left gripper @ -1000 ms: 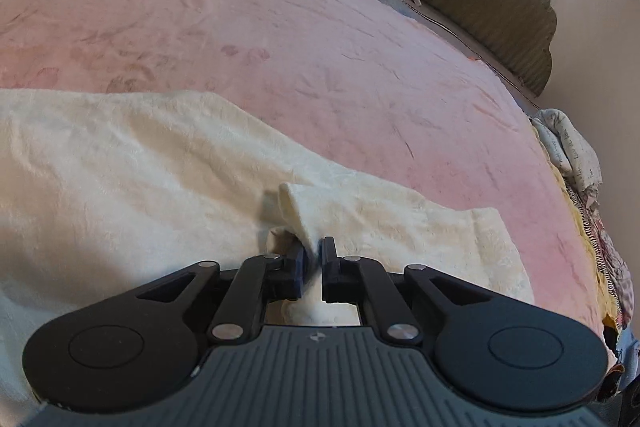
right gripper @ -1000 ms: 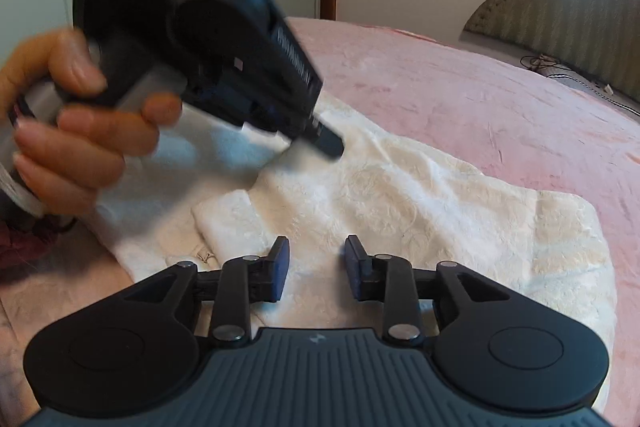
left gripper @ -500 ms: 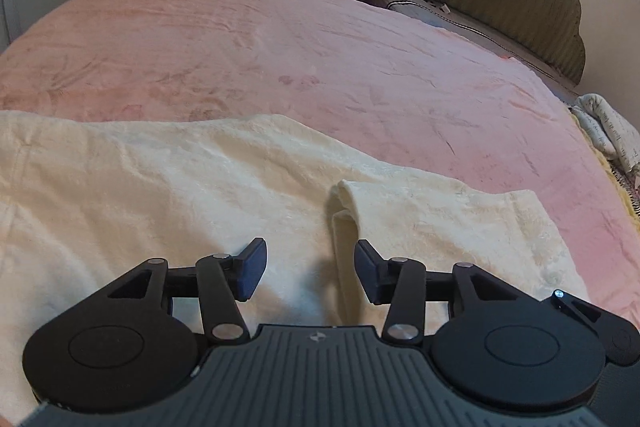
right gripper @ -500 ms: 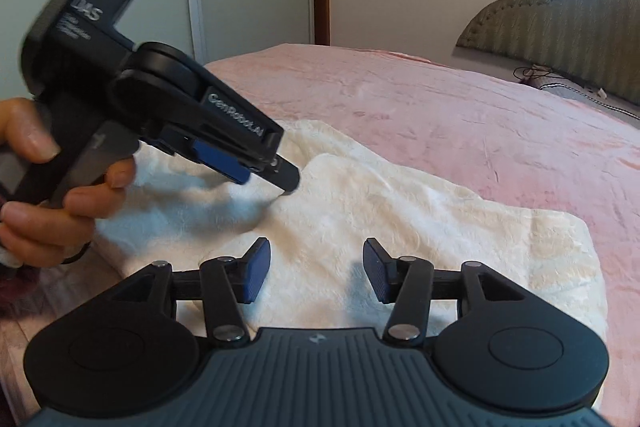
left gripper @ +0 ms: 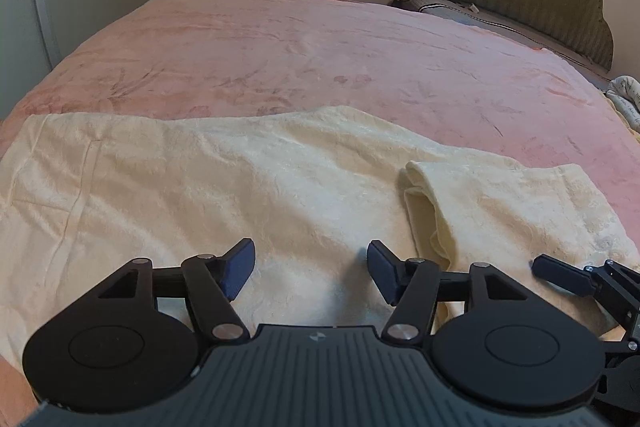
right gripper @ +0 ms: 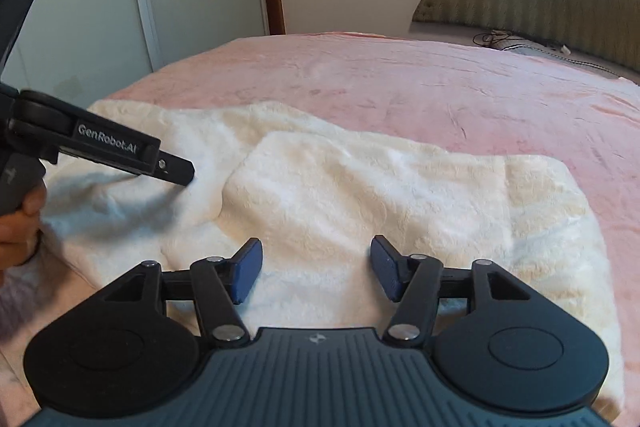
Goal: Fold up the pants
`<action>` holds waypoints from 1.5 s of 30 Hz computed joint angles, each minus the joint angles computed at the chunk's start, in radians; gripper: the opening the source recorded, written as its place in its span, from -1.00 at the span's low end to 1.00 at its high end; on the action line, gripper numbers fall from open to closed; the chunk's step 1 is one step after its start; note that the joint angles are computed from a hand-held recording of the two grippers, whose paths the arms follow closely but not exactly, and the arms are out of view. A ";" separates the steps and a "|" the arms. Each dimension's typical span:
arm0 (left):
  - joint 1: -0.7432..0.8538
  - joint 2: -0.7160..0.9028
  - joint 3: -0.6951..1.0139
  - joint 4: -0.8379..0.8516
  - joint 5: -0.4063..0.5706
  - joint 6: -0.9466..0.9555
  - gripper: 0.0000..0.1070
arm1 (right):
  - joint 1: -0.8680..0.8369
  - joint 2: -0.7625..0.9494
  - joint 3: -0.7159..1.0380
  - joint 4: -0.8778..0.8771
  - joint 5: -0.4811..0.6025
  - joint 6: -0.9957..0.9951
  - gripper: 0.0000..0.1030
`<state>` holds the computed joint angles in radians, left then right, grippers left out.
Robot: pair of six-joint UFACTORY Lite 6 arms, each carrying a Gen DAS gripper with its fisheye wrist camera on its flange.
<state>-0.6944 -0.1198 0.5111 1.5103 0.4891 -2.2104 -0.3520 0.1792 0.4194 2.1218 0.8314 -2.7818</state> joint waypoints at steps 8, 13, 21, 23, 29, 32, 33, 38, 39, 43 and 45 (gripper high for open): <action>-0.111 0.115 -0.025 0.131 0.156 -0.163 0.67 | 0.034 0.014 -0.023 0.136 0.017 -0.099 0.47; -0.131 0.139 -0.046 0.196 0.194 -0.249 0.80 | 0.055 0.010 -0.036 0.194 0.017 -0.141 0.55; -0.170 0.183 -0.053 0.235 0.255 -0.326 0.93 | 0.069 0.012 -0.043 0.226 0.017 -0.152 0.63; -0.169 0.186 -0.053 0.242 0.258 -0.333 0.93 | 0.069 0.015 -0.039 0.222 0.016 -0.143 0.63; -0.166 0.195 -0.050 0.253 0.264 -0.342 0.93 | 0.081 0.010 -0.044 0.251 0.011 -0.160 0.68; -0.166 0.197 -0.049 0.255 0.264 -0.343 0.93 | 0.098 0.005 -0.051 0.285 0.009 -0.182 0.70; -0.165 0.196 -0.050 0.256 0.264 -0.344 0.93 | 0.101 0.004 -0.053 0.295 0.009 -0.189 0.71; -0.187 0.124 -0.034 0.089 0.277 -0.208 0.87 | 0.105 -0.032 -0.087 0.319 0.001 -0.219 0.72; -0.185 0.097 -0.034 0.090 0.280 -0.200 0.87 | 0.100 -0.050 -0.097 0.310 -0.009 -0.224 0.72; -0.145 0.074 0.073 0.094 0.253 -0.081 0.89 | 0.045 -0.096 -0.058 0.130 -0.086 -0.099 0.73; -0.114 0.164 0.193 0.068 0.211 0.040 0.90 | 0.023 -0.102 -0.042 0.084 -0.072 -0.027 0.73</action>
<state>-0.8082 0.0446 0.7044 1.5785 0.7002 -2.1703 -0.3294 0.0768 0.3772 2.2058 0.7593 -2.8086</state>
